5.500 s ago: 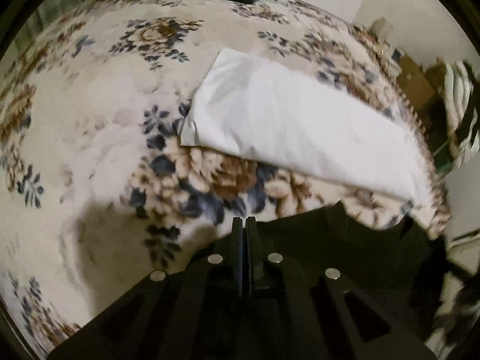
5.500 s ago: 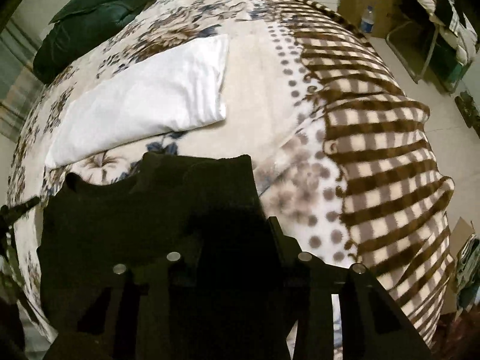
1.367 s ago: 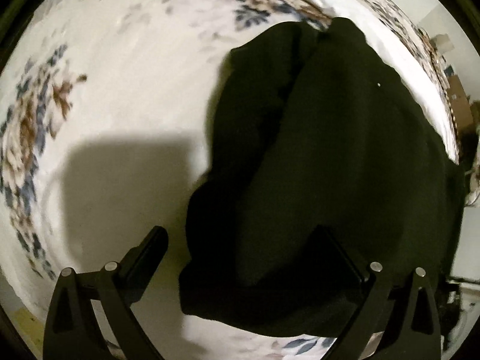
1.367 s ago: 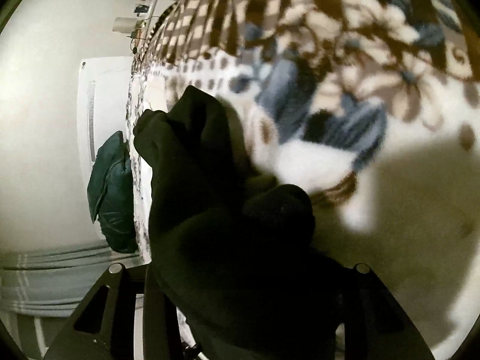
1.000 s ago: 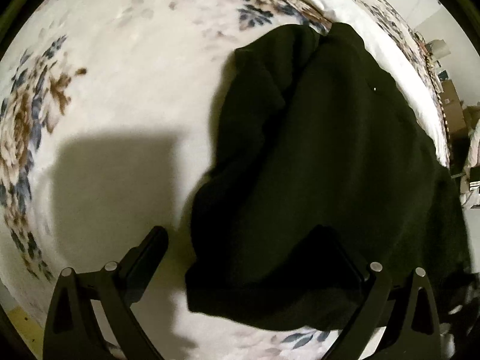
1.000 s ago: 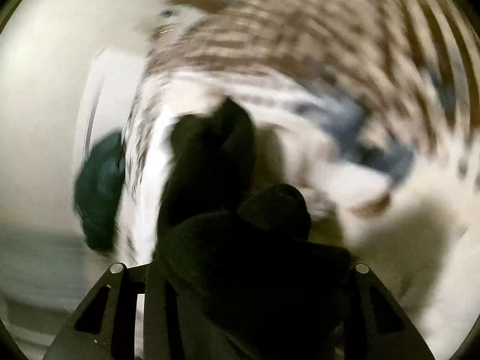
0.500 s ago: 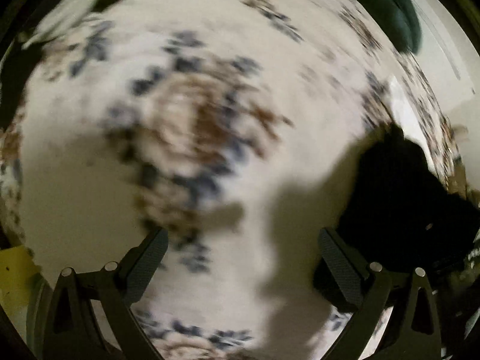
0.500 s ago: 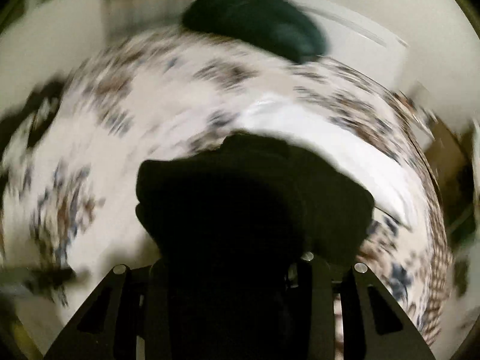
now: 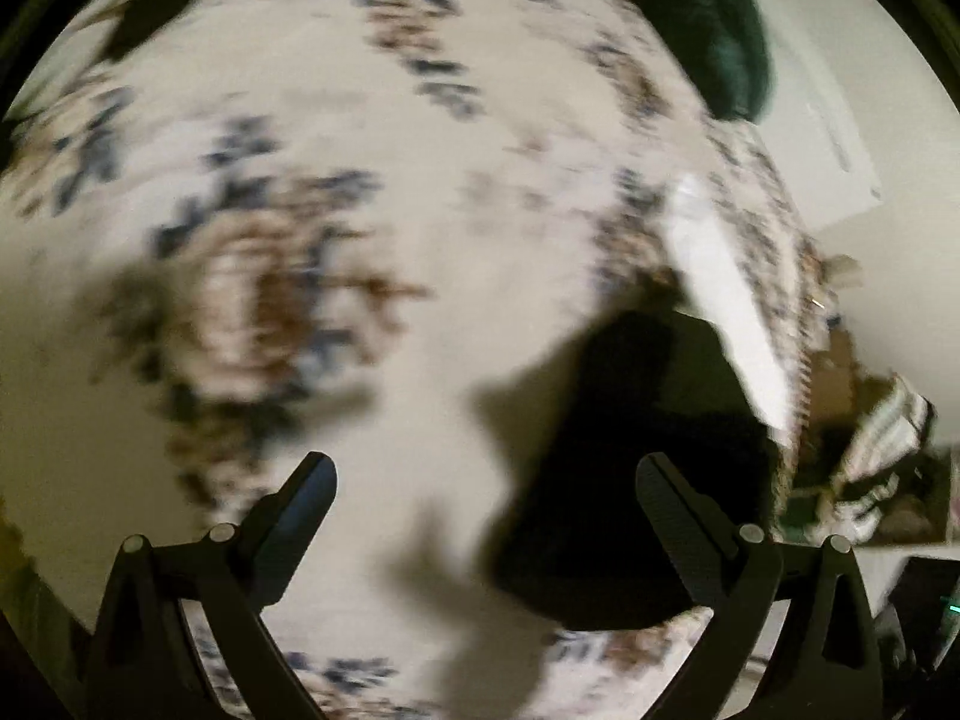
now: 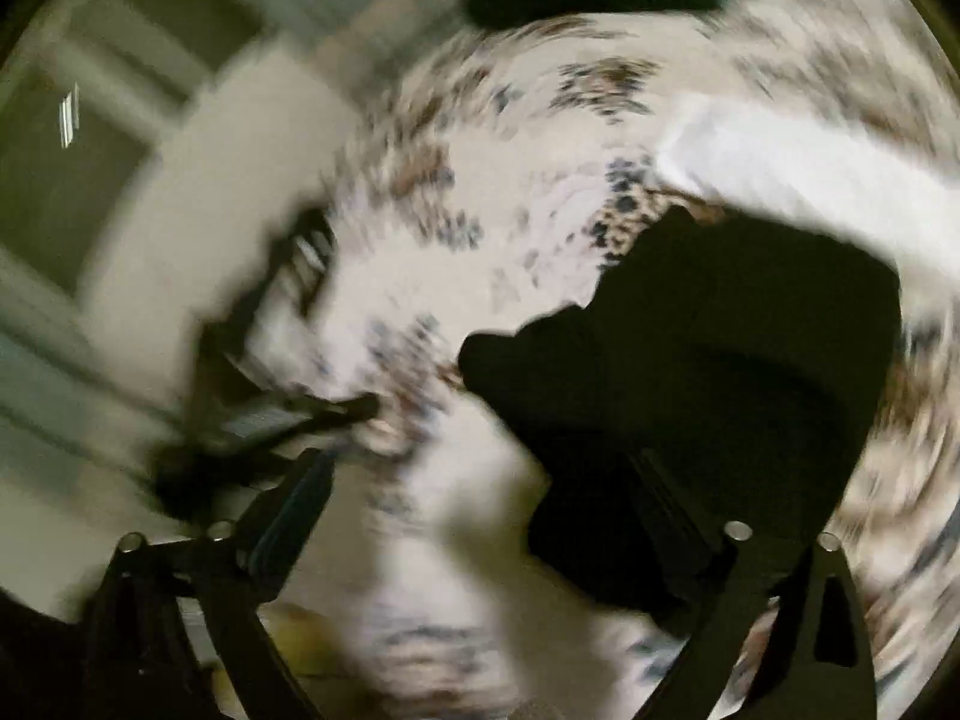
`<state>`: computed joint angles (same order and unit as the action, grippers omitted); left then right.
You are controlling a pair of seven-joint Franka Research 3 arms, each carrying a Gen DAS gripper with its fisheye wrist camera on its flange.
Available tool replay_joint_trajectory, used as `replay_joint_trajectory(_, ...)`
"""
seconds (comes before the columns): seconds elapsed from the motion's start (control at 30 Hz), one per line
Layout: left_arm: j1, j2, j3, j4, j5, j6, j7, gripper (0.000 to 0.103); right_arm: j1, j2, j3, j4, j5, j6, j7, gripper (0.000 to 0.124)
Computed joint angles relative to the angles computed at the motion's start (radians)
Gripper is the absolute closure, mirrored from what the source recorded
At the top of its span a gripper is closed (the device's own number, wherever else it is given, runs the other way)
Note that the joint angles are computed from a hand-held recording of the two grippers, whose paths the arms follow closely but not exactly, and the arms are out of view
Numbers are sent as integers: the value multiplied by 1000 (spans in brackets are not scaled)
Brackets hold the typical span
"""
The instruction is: Fold small clothes
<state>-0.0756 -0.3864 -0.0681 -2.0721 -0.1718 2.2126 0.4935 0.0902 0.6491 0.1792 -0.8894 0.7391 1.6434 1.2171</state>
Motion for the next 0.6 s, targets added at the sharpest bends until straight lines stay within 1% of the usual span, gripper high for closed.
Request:
replay_joint_trajectory(0.03,-16,32,6,25,-29,21,25,0,-25,8,-16,-2,18,8,75,23)
replay_joint_trajectory(0.1,-36,74,16,47,-94,74,66,0,-61,5,-41,-44,20,14,177,23)
replay_joint_trajectory(0.17,-47,116,22,70,-166,118,97,0,-71,-27,-77,-149,-16,50,251,23)
replay_joint_trajectory(0.23,-46,142,23,91,-220,140,100,0,-86,-34,-84,-224,-6,55,331,23)
replay_joint_trajectory(0.27,-46,150,23,94,-251,165,108,0,-96,-47,-80,-276,24,72,367,23)
replay_joint_trajectory(0.3,-46,165,25,104,-284,189,117,0,-119,-68,-64,-348,93,91,390,23)
replay_joint_trajectory(0.4,-40,215,22,155,-343,187,135,0,-151,-132,-38,-538,281,152,455,23)
replay_joint_trajectory(0.5,-26,284,9,239,-374,129,164,0,-162,-196,-18,-745,528,239,539,23)
replay_joint_trajectory(0.6,-4,343,-13,315,-351,61,180,0,-136,-248,-10,-904,739,342,596,23)
